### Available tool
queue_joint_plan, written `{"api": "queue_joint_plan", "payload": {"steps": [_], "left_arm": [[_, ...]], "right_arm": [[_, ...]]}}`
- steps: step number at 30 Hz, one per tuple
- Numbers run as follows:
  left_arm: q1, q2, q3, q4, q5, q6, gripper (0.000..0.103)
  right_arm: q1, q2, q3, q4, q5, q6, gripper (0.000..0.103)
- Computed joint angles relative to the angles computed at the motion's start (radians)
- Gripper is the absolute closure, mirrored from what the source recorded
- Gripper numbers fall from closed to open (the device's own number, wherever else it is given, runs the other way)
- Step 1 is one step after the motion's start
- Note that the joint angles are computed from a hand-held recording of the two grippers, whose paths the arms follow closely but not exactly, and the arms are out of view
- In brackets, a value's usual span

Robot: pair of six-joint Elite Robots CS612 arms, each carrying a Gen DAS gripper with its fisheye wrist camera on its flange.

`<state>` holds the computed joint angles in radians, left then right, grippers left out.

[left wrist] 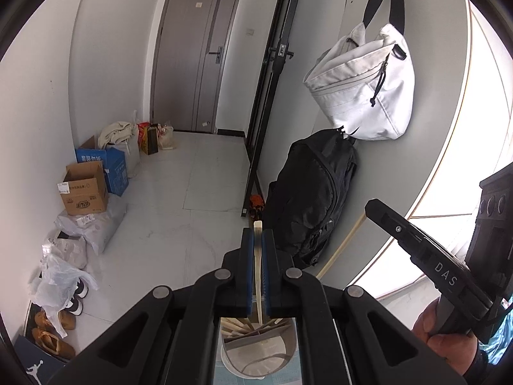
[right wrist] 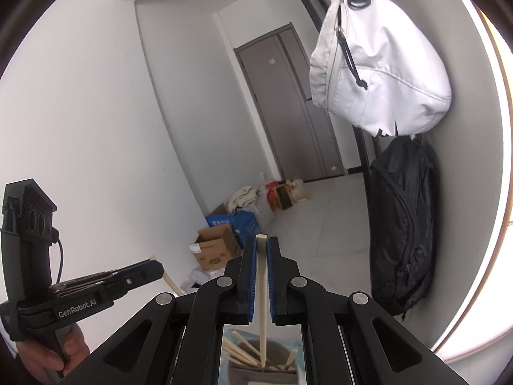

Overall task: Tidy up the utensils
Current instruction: 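Carry both held chopsticks up over the utensil holder, then open both grippers to drop the chopsticks into the holder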

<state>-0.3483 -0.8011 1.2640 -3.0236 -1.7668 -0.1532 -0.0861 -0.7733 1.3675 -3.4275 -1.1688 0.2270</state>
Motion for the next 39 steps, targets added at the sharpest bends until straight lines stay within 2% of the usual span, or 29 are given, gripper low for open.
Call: {"api": "queue_joint_plan", "payload": {"steps": [10,18,21,24,27,32,35,36,39], "left_arm": [[0.008,0.051,-0.059,0.086,-0.042,-0.003,0.102],[0.003,0.053,-0.065,0.118,-0.054,0.037,0.102],[0.006,0.055,-0.068,0.13,-0.063,0.025,0.102],[0.012,0.059,-0.073,0.148,-0.098,0.024,0.102],[0.006,0.053,-0.059,0.147,-0.075,0.062,0.102],[0.008,0.053,-0.061,0.197,-0.107,0.106,0.102],[0.017,0.056,-0.066,0.22,-0.149,0.099,0.102],[0.021,0.058,-0.075,0.253,-0.17,0.101,0.102],[0.034,0.064,-0.088,0.295,-0.212,0.084,0.102]], "right_arm": [[0.002,0.048,-0.064,0.079,0.005,-0.04,0.097],[0.003,0.066,-0.082,0.107,0.006,-0.073,0.097],[0.002,0.07,-0.083,0.13,0.019,-0.085,0.097],[0.0,0.07,-0.077,0.15,0.036,-0.089,0.097],[0.001,0.066,-0.065,0.163,0.04,-0.101,0.097],[0.007,0.062,-0.042,0.179,0.035,-0.141,0.097],[0.01,0.056,-0.025,0.186,0.053,-0.171,0.097],[0.011,0.054,-0.019,0.185,0.052,-0.18,0.096],[0.005,0.052,-0.009,0.212,0.095,-0.172,0.094]]}}
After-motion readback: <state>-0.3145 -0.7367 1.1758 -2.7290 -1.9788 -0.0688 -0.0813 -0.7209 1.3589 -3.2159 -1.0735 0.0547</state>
